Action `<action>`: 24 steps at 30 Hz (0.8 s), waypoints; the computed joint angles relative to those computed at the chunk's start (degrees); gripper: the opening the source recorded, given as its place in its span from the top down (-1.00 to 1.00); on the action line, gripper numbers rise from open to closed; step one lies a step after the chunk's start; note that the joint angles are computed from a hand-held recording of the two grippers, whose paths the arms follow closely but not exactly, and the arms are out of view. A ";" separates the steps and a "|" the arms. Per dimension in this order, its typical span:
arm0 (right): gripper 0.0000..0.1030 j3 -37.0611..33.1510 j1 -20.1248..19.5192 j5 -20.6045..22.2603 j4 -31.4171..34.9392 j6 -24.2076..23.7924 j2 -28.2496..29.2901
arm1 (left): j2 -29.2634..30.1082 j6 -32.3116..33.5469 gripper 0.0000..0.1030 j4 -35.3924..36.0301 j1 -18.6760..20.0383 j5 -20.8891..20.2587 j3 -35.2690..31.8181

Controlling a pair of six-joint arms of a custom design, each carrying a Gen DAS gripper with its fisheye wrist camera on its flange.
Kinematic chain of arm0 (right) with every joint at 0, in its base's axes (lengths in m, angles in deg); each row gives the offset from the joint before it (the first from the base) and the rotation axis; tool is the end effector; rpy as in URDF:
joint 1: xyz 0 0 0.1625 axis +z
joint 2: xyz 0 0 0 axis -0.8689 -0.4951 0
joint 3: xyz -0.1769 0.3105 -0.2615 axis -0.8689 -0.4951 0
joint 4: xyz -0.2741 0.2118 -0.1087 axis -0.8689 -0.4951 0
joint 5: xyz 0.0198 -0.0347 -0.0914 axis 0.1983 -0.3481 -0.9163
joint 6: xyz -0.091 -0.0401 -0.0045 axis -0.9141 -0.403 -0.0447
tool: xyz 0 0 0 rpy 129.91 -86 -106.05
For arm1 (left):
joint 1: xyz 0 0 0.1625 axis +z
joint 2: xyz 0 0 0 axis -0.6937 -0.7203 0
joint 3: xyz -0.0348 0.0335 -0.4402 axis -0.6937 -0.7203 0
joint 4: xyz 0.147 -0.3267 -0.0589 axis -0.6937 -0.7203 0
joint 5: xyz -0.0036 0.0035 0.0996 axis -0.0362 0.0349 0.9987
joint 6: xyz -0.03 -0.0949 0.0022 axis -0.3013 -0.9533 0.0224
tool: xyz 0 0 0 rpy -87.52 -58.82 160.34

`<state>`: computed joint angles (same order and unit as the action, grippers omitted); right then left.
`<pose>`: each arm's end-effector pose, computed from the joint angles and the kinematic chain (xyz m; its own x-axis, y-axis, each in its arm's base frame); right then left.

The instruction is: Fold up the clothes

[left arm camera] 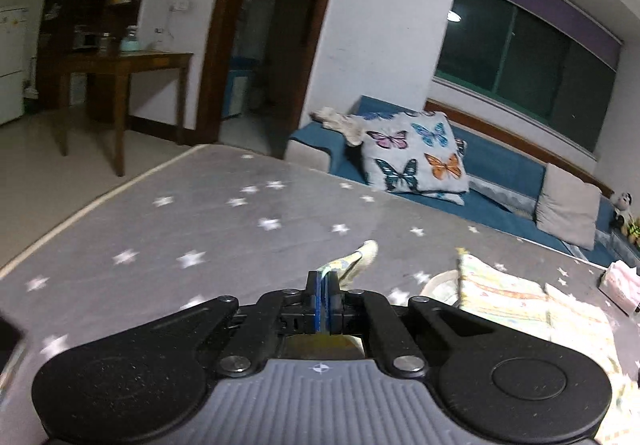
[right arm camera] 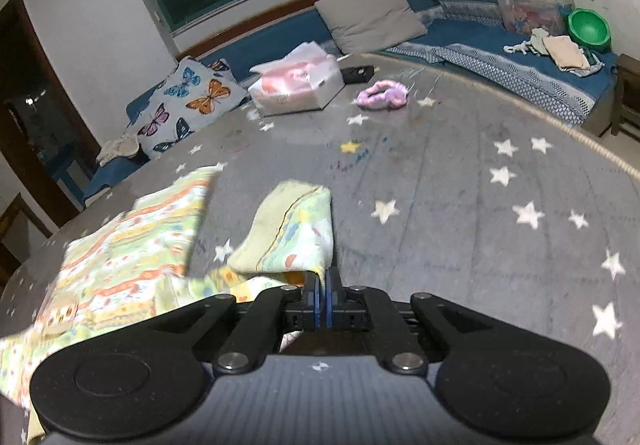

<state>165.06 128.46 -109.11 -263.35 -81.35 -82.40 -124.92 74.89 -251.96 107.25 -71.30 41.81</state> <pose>-0.0336 -0.3828 0.2052 -0.8344 0.4133 0.3646 -0.1171 0.5135 -0.8501 -0.0246 -0.5030 0.1723 -0.8381 -0.1394 -0.5274 0.4161 0.4620 -0.7832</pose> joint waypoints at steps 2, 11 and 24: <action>0.84 0.18 -0.28 0.33 -0.41 0.29 0.60 | -1.68 -1.05 0.97 -3.10 -0.65 1.54 4.73; 0.23 -0.04 1.86 -3.22 -3.82 -7.83 4.68 | -3.08 -5.66 0.96 -3.28 -1.06 8.38 12.50; 0.01 -9.46 7.33 -12.17 -7.17 -22.40 9.33 | 0.35 -3.80 0.64 -0.83 0.69 12.43 9.26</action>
